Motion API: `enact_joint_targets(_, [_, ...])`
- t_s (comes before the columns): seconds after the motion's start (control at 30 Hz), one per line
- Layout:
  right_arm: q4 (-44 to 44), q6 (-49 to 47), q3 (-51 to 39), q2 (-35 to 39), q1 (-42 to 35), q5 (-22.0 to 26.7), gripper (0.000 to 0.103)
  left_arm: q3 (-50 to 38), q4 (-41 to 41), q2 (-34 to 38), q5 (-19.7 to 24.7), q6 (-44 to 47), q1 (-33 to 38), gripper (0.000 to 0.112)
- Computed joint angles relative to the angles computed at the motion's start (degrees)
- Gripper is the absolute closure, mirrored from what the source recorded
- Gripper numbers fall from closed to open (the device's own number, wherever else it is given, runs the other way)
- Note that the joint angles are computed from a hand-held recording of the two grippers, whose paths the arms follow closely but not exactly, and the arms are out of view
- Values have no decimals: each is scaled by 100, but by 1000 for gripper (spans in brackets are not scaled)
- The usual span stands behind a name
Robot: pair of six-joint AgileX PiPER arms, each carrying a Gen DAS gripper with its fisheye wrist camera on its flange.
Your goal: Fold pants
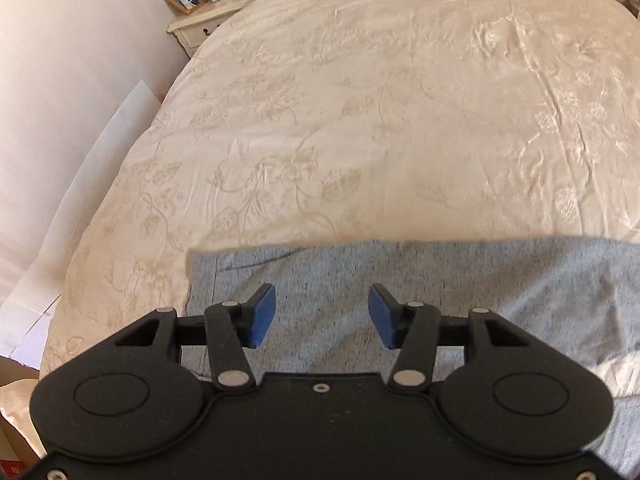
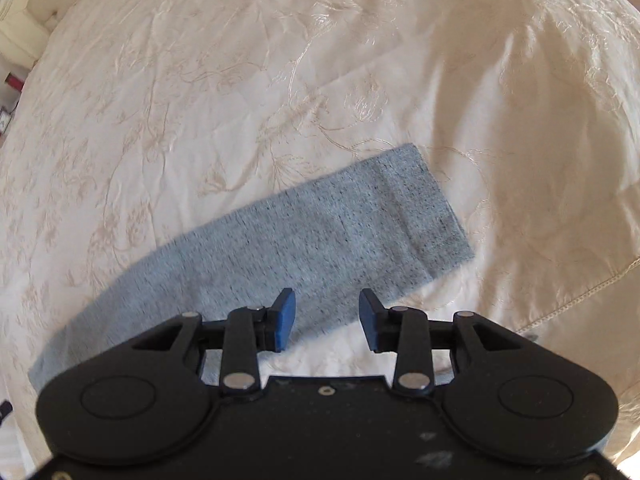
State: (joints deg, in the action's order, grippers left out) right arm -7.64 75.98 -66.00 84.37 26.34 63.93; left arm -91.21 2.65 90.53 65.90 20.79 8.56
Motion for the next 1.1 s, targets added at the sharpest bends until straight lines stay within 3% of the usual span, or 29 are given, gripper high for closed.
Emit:
enact_joint_targets(0.1, [95, 569, -440, 359, -125, 54, 65, 247, -38, 34, -327, 22, 16, 54])
enact_joint_targets(0.37, [-482, 1206, -1140, 1773, -363, -693, 65, 695, -336, 293, -824, 424, 176, 54])
enact_joint_targets(0.6, [-871, 1092, -2004, 2875, -547, -364, 66, 493, -189, 945, -871, 13, 241, 54])
enact_joint_targets(0.73, [-707, 934, -2217, 3362, -738, -385, 66, 286, -72, 1351, -843, -330, 233, 54])
enact_joint_targets(0.8, [-421, 571, -2424, 3662, -836, -161, 66, 114, -52, 1566, -764, -458, 227, 54])
enact_joint_targets(0.87, [-493, 712, -2048, 3546, -763, -492, 72, -94, -13, 1783, -683, -592, 199, 54])
enact_joint_targets(0.9, [-650, 958, -1745, 3375, -673, -745, 81, -221, 1, 1889, -617, -651, 183, 54])
enact_joint_targets(0.93, [-706, 1076, -1472, 3211, -614, -984, 100, -341, -1, 1986, -553, -699, 172, 54])
enact_joint_targets(1.1, [-1084, 1562, -566, 2424, -114, -1267, 101, -1296, -74, 2659, -25, -938, 94, 54])
